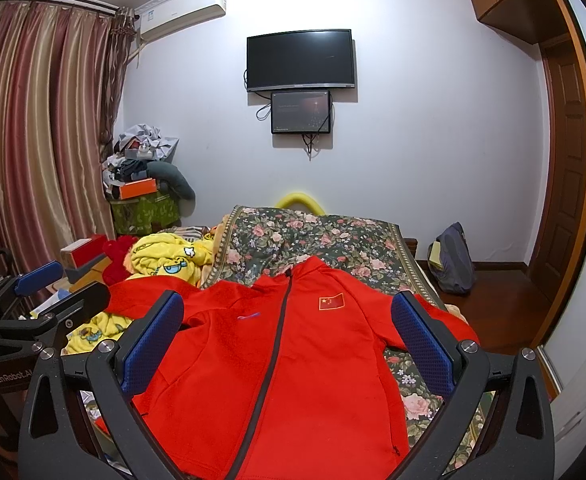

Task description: Fold large clothes

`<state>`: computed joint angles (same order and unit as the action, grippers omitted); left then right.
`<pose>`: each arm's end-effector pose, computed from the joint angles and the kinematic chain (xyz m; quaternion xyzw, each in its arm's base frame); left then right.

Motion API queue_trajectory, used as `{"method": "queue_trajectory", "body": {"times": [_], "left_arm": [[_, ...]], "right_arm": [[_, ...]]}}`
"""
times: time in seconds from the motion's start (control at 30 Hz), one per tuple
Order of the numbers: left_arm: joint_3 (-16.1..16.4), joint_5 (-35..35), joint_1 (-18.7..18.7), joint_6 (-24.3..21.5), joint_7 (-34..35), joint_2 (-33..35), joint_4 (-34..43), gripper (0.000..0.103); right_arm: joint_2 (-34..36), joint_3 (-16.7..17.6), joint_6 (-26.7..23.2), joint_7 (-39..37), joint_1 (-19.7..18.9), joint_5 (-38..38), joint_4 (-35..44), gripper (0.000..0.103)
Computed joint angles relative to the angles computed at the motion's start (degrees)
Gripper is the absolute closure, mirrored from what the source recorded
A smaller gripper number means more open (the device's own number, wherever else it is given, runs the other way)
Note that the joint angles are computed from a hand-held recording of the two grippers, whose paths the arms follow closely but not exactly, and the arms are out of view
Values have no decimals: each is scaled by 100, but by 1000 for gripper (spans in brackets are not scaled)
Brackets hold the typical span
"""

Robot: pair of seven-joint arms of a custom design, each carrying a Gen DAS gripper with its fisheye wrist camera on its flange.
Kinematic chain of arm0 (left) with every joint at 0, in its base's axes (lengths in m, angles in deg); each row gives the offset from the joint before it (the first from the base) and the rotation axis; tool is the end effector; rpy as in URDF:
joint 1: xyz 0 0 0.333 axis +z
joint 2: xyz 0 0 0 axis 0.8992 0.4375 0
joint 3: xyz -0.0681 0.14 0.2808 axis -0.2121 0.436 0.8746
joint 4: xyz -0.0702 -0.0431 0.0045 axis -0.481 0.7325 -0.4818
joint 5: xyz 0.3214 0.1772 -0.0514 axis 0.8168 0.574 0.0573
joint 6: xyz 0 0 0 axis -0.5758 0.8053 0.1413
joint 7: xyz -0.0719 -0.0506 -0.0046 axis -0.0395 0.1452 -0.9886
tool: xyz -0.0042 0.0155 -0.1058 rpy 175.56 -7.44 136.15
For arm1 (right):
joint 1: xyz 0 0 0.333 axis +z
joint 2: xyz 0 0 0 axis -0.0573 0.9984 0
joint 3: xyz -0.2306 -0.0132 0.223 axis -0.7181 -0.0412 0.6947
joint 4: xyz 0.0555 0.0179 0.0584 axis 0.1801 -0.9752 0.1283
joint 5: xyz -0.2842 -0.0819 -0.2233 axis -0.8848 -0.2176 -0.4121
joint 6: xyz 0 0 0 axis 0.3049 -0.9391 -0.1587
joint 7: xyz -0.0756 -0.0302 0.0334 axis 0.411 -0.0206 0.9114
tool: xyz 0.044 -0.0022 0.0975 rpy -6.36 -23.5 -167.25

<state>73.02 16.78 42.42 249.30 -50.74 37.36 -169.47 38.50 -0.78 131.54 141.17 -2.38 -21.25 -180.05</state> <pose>0.5176 -0.3557 0.7058 -0.5187 0.6148 -0.4903 0.3355 0.5183 0.1517 0.6864 -0.5964 0.5463 -0.3891 0.4410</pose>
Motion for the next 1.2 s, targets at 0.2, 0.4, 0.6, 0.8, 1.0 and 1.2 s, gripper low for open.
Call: {"method": "queue_trajectory", "body": {"times": [0.2, 0.4, 0.6, 0.8, 1.0, 1.2], "left_arm": [[4, 24, -2, -32, -34, -13, -14, 0], [4, 8, 21, 7, -58, -23, -56, 0], [1, 0, 26, 4, -83, -8, -55, 0], [13, -32, 29, 7, -75, -6, -60, 0], [12, -69, 45, 30, -53, -12, -84, 0], [18, -79, 55, 53, -55, -8, -114, 0]], "right_arm": [[-8, 49, 57, 184, -54, -134, -73, 0], [-7, 11, 47, 82, -11, -30, -86, 0], [-5, -7, 43, 4, -2, 43, -117, 0], [-8, -3, 5, -76, 11, 121, -103, 0], [-3, 0, -22, -89, 25, 147, -103, 0], [-1, -11, -48, -70, 41, 130, -114, 0]]}}
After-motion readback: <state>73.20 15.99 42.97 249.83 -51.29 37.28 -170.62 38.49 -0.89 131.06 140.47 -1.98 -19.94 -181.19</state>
